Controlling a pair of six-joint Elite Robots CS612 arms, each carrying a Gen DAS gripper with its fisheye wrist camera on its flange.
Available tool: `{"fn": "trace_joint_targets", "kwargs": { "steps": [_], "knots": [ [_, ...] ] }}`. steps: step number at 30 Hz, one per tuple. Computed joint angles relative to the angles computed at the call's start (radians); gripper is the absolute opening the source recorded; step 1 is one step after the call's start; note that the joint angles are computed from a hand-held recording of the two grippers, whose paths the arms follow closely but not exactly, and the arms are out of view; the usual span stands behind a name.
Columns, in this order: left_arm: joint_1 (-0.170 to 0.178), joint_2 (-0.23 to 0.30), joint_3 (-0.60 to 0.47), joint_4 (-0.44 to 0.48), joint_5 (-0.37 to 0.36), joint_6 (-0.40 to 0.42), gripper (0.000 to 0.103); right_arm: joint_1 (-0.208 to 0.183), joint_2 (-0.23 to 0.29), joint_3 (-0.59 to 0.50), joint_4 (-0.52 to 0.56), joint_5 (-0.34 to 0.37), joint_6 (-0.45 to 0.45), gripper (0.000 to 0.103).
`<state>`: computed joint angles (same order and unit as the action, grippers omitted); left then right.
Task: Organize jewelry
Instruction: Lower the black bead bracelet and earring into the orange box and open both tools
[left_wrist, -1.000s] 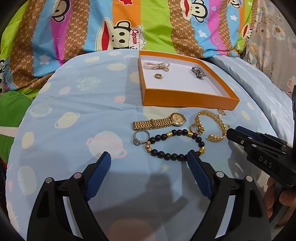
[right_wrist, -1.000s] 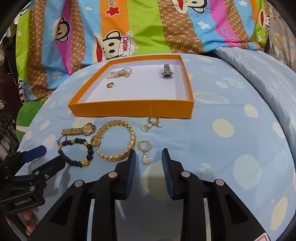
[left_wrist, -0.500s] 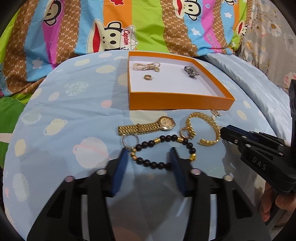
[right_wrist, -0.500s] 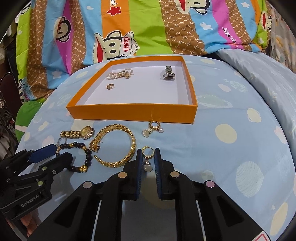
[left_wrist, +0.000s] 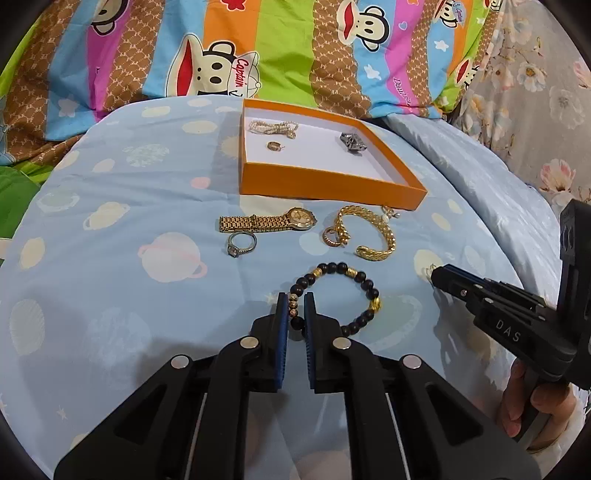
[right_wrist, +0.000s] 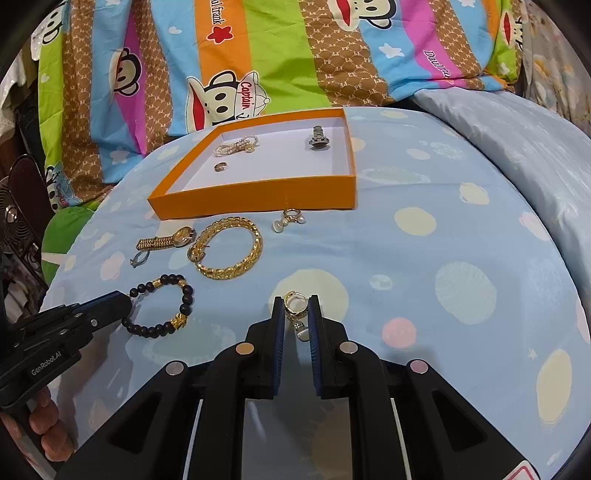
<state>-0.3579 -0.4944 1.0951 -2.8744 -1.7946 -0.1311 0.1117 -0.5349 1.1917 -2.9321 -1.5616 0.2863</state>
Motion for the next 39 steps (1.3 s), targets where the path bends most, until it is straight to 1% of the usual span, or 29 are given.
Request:
{"fn": "trace_joint_targets", "kwargs": {
  "steps": [1,5,13,16,20,23,26,27,30,32,34,37,39],
  "knots": [
    [0.001,-0.003,0.005,-0.006,-0.004,-0.004,0.004,0.000,-0.003,0.006,-0.005,0.002,0.003,0.011],
    [0.005,-0.022,0.028,-0.035,-0.030,-0.025,0.004,-0.001,-0.020,0.035,-0.035,0.010,0.012,0.011],
    [0.004,-0.063,0.062,-0.103,-0.032,-0.013,0.004,-0.005,-0.048,0.060,-0.083,0.027,0.011,0.011],
    [0.004,-0.067,0.049,-0.118,-0.028,-0.010,0.004,-0.010,-0.051,0.051,-0.095,0.045,0.004,0.011],
    [0.003,-0.055,-0.006,-0.133,-0.013,0.002,0.004,-0.017,-0.035,-0.006,-0.086,0.051,-0.018,0.011],
    [0.000,-0.027,-0.082,-0.137,0.014,0.018,0.004,-0.024,-0.008,-0.078,-0.060,0.055,-0.030,0.011],
    [-0.003,0.021,-0.195,-0.114,0.040,0.020,0.004,-0.028,0.027,-0.166,-0.023,0.047,-0.039,0.011],
    [-0.004,0.045,-0.244,-0.099,0.042,0.015,0.004,-0.030,0.040,-0.194,-0.010,0.048,-0.037,0.011],
    [-0.003,0.116,-0.385,-0.033,0.053,-0.013,0.004,-0.036,0.085,-0.289,0.040,0.046,-0.029,0.011],
    [-0.002,0.171,-0.487,0.030,0.045,-0.035,0.004,-0.042,0.117,-0.348,0.078,0.057,-0.019,0.011],
    [-0.003,0.211,-0.556,0.072,0.049,-0.045,0.004,-0.045,0.149,-0.405,0.128,0.058,-0.013,0.011],
    [-0.004,0.261,-0.638,0.138,0.057,-0.057,0.004,-0.046,0.185,-0.464,0.188,0.064,-0.011,0.011],
    [-0.008,0.287,-0.679,0.173,0.079,-0.051,0.004,-0.046,0.214,-0.512,0.235,0.065,-0.013,0.011]
  ]
}}
